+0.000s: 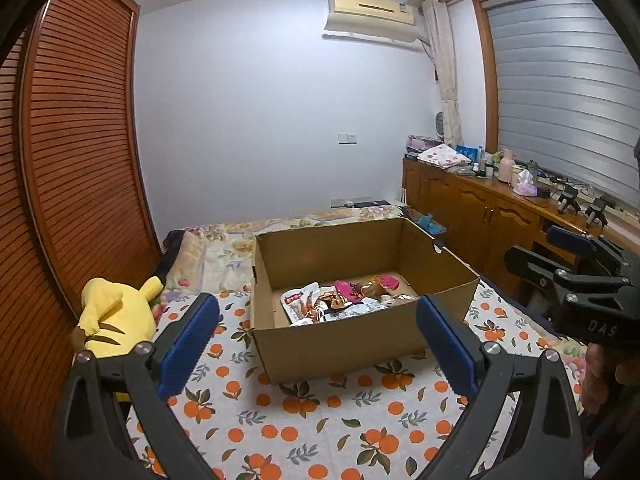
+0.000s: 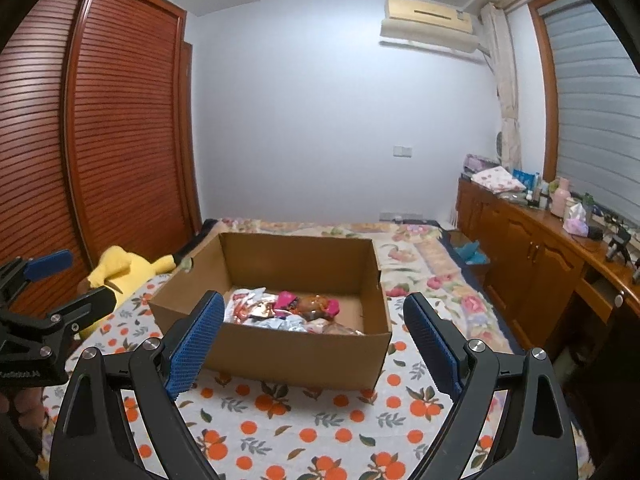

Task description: Organize snacks

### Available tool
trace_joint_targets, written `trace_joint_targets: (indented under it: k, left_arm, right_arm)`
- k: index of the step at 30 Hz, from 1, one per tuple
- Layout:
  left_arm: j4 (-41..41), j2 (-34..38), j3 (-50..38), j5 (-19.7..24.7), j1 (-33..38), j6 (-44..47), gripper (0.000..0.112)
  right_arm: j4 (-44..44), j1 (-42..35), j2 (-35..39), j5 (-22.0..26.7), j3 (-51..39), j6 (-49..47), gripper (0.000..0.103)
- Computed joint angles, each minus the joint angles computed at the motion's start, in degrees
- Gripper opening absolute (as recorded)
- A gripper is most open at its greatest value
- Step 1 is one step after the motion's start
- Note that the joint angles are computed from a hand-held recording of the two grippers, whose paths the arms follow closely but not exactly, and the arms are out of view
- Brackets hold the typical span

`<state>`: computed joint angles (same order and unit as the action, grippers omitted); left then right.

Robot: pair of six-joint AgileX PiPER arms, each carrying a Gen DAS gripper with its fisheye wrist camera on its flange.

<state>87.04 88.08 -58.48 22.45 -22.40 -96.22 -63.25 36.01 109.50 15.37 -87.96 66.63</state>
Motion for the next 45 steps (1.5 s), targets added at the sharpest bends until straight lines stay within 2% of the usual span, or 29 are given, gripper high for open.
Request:
trace_joint_targets:
  k: [6, 16, 45]
  left_arm:
    - [-0.07, -1.31, 2.7, 1.23, -0.14, -1.48, 0.1]
    - [2.65, -1.81, 6.75, 0.39, 1.17, -6.26, 0.1]
    - [3.34, -1.58, 7.11, 0.03, 1.88, -6.81, 0.1]
  right_arm:
    - [-6.21, 0.77, -1.71, 0.47, 3.25, 7.11, 0.093]
    - [-14.71, 1.2, -2.67, 1.36, 6.95, 17.09, 0.093]
    - [-16.39, 1.48, -2.31, 1.82, 8.22, 18.92, 0.093]
